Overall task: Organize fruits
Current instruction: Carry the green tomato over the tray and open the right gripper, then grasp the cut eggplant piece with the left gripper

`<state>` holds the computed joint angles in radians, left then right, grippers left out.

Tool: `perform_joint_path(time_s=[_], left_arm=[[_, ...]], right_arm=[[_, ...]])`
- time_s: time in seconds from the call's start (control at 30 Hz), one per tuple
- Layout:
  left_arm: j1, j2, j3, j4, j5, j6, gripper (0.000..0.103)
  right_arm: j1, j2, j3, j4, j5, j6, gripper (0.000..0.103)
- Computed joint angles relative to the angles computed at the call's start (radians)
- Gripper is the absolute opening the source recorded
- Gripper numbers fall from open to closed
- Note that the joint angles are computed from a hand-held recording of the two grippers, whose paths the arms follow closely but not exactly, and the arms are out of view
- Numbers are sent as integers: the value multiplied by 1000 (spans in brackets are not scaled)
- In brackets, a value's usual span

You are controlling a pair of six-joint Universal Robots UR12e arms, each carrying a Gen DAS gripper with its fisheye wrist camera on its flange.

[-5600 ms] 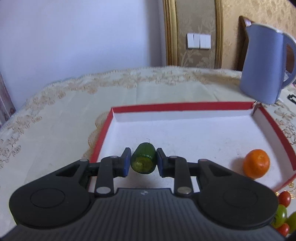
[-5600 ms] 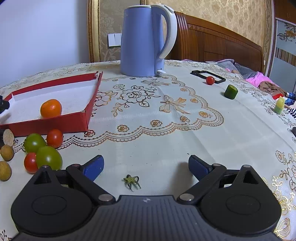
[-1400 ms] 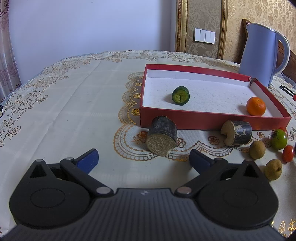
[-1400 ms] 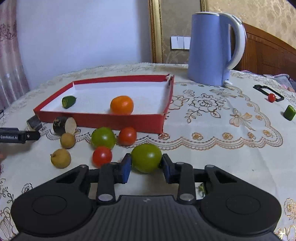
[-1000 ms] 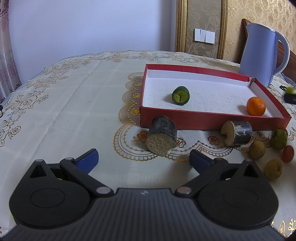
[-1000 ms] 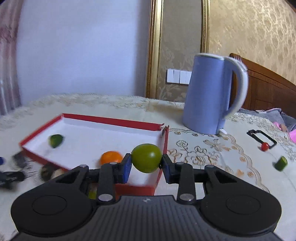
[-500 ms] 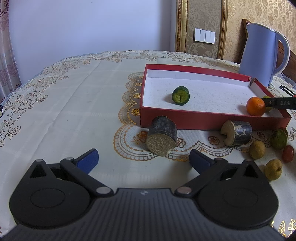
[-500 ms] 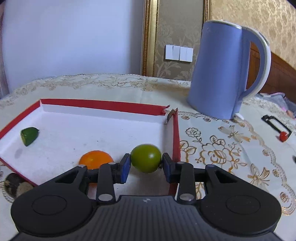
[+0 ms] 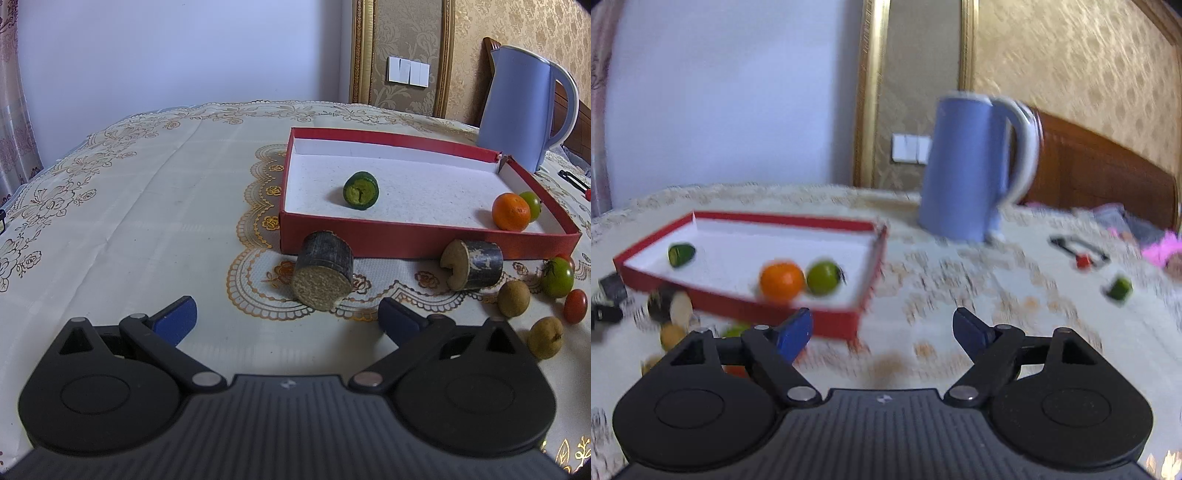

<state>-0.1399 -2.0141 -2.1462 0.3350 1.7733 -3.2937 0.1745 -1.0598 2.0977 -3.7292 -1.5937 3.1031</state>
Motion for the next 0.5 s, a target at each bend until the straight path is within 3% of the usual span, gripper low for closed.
perform_joint_path(time_s=[0.13, 0.33, 0.43, 0.5], left_arm=[[1, 0, 0, -1, -1, 0, 103], [-1, 0, 0, 0, 1, -1, 103], [-3, -2, 2, 1, 11, 1, 103], [-5, -5, 6, 1, 18, 6, 103]], right_arm=[[-20, -9, 19, 16, 11, 73, 83], [-24, -29, 17, 127, 18, 73, 83], [-23, -38, -2, 234, 0, 93, 84], [-26, -38, 6, 217, 2, 103, 87]])
